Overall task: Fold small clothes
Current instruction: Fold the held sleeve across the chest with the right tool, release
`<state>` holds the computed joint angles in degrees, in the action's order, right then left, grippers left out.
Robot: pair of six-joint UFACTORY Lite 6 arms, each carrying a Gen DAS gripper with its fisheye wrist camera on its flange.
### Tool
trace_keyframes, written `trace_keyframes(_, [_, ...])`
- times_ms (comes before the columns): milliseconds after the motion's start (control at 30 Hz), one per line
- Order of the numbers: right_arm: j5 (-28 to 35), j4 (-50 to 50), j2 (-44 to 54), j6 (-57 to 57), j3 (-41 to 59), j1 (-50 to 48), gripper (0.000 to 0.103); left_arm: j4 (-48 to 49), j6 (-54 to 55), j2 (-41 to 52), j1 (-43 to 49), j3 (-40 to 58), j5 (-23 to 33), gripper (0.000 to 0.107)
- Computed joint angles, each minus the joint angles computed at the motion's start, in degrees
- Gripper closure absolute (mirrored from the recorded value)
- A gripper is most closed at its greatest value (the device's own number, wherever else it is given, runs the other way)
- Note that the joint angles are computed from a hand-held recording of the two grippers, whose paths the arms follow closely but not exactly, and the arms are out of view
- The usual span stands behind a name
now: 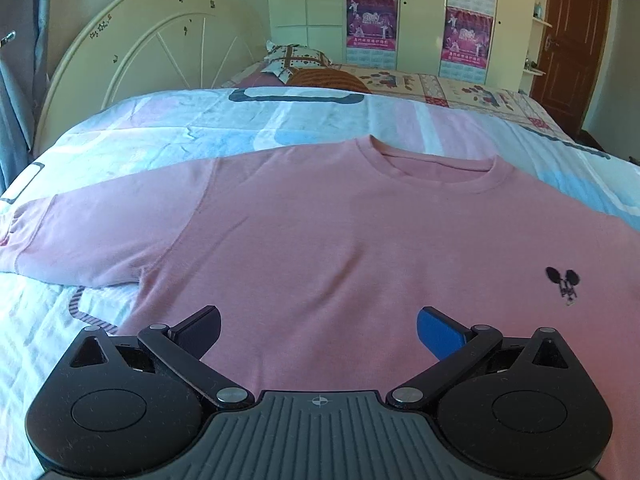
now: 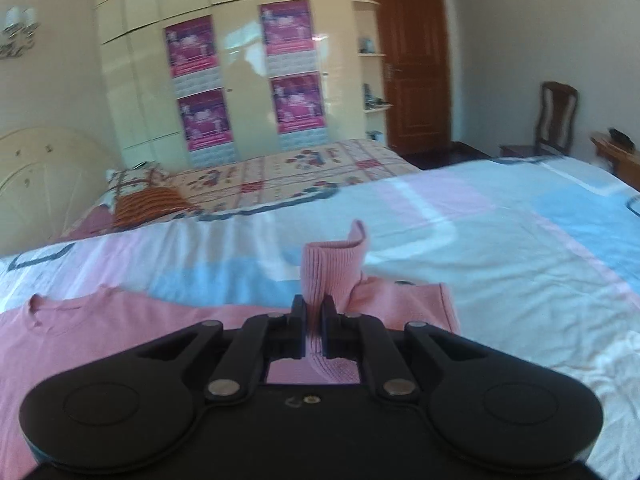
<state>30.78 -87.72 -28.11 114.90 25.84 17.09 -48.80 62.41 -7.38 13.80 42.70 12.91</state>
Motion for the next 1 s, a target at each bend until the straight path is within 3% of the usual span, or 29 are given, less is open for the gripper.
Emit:
trace_keyframes(133, [7.7, -1.7, 22.6, 7.3, 16.4, 17.9, 0.096, -15.5, 23.5, 9.9, 13.4, 8.7, 14.2, 0.004])
trace_keyframes(233, [7.9, -0.1, 39.0, 4.6, 32.3, 25.9, 0.096, -17.8, 28.3, 16.8, 19.8, 15.5, 19.9, 0.004])
trace_keyframes(367, [6.3, 4.4, 57.8, -4.6, 52.5, 32.8, 0.096, -17.2, 27.4, 25.0, 24.1, 23.8, 22.7, 0.004])
trace_keyframes(467, [6.7, 15.6, 71.3, -17.6, 68.1, 36.1, 0.093, -17.8, 27.9, 29.0, 25.3, 27.5, 23.9, 0.004])
trace_keyframes(533, [10.3, 19.1, 76.4, -22.3, 73.9, 38.2, 0.075, -18.3, 28.5, 30.7, 25.0, 28.9, 24.4, 0.004])
trace_keyframes(600, [11.6, 16.7, 73.9, -20.1, 70.6, 40.3, 0.061, -19.2, 29.4, 31.4, 24.7, 29.3, 26.0, 0.005])
trace_keyframes(633, [11.1, 13.9, 70.2, -15.5, 65.8, 40.8, 0.061, -19.8, 29.7, 31.6, 24.0, 29.3, 26.8, 0.005])
trace_keyframes(667, [11.8, 12.4, 67.1, -11.3, 62.0, 41.0, 0.064, -20.3, 30.1, 31.1, 23.1, 28.2, 27.7, 0.005])
trace_keyframes(733, [13.5, 10.3, 59.6, -3.8, 52.9, 41.2, 0.088, -22.5, 30.9, 31.0, 19.5, 27.0, 29.0, 0.009])
trace_keyframes(767, [14.8, 10.3, 56.2, -0.4, 48.7, 41.3, 0.093, -23.7, 31.7, 31.5, 17.3, 26.8, 28.8, 0.028])
trace_keyframes(833, [18.2, 11.6, 50.4, 3.5, 42.2, 40.7, 0.091, -22.3, 28.6, 34.5, 10.8, 29.0, 27.0, 0.041])
trace_keyframes(933, [22.8, 13.6, 40.6, 7.5, 31.2, 40.1, 0.091, -21.8, 25.1, 39.8, 3.1, 33.7, 22.8, 0.041])
trace_keyframes(1000, [26.1, 15.7, 34.4, 9.0, 25.0, 40.8, 0.091, -19.1, 19.4, 44.0, 0.0, 38.9, 22.9, 0.041])
